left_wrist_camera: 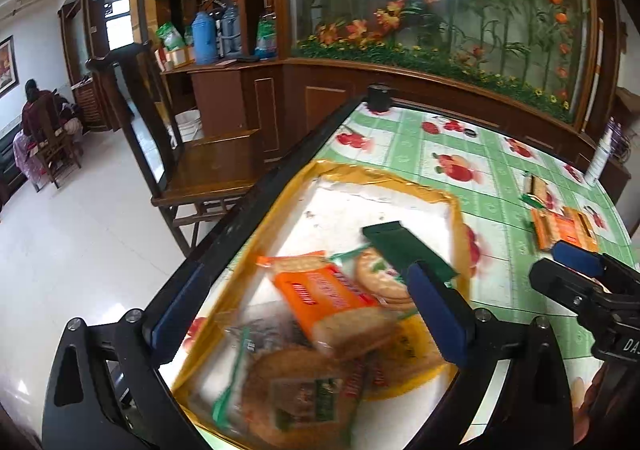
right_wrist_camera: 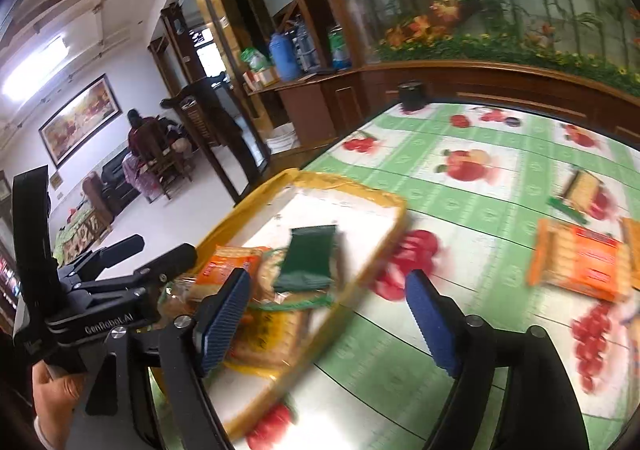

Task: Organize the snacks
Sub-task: 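Carry the orange pack and green bar to the white tray and release both, then grasp the orange cracker pack with the left tool while the right tool grasps the blue-text cracker pack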

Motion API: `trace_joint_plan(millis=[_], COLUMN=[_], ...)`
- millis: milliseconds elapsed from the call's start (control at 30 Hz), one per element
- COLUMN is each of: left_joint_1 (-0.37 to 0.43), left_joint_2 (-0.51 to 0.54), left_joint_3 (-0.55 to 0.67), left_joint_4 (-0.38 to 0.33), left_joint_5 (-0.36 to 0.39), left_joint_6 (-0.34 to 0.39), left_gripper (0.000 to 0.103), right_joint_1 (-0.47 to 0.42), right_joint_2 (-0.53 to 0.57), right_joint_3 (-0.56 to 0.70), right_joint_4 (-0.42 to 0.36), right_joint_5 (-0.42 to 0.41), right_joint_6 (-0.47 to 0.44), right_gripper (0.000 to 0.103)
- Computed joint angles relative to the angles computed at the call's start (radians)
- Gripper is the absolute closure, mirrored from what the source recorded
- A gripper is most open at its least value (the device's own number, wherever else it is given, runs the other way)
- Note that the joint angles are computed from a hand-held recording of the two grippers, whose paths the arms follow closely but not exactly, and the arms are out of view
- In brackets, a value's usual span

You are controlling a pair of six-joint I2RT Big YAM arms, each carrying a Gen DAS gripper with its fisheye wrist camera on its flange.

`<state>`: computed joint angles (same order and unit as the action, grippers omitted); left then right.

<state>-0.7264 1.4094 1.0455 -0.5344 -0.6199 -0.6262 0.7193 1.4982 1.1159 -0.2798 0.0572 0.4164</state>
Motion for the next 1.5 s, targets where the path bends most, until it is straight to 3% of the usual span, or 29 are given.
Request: trace_joint_plan(millis=[300,600,867,933,1033,1100,1200,1400,1500], left_joint_1=[-0.09,-0.173,-0.194,-0.19,-0.176,-0.168,-0.164,-0.144,-0.143], left_joint_2=[0.092,0.224,0.322,0.348,0.408,0.46,0.554,0.687,0.738], left_joint_3=[0.106,0.255,0.382,0.415,0.493,0.563,0.695,0.894,0.968], left_joint_4=[0.003,-0.012,-0.016,0.02,0.053,0.048,-0.024,-0.167,-0.242], left_joint_5=[0.036,0.108,0.157,0.182,0.256,0.299,0.331,0.462,0.482], left_joint_6=[0.024,0.075,0.164,0.253,0.455,0.602,0.796,0.88,0.925], left_gripper=[0.001,0.001,0.001,0.001,0.001,0.001,0.001,0.001,0.001], right_joint_1=[-0.084,-0.251,-0.422,-0.46,-0.493,-0.505,-0.51,-0.512,-0.477], right_joint_2=[-0.203,-0.45,-0.605,-0.619,-0.633,-0.632,-0.602,-0.484,-0.38], right_joint_3=[-0.201,-0.406,-0.5,-0.511,-0.522,-0.528,-0.521,-0.456,-0.378], right_joint_4=[-0.023,-0.075,-0.137,-0.138,-0.137,-0.129,-0.125,-0.139,-0.186], right_joint_5=[0.078,0.093,0.041,0.012,-0.017,-0.035,-0.065,-0.102,-0.055], right_joint_6=[0.035,0.059,0.029,0.025,0.02,0.018,0.001,-0.101,-0.18], right_gripper=[0.004,0.004,0.003,0.003,0.003,0.003,0.003,0.003,0.003])
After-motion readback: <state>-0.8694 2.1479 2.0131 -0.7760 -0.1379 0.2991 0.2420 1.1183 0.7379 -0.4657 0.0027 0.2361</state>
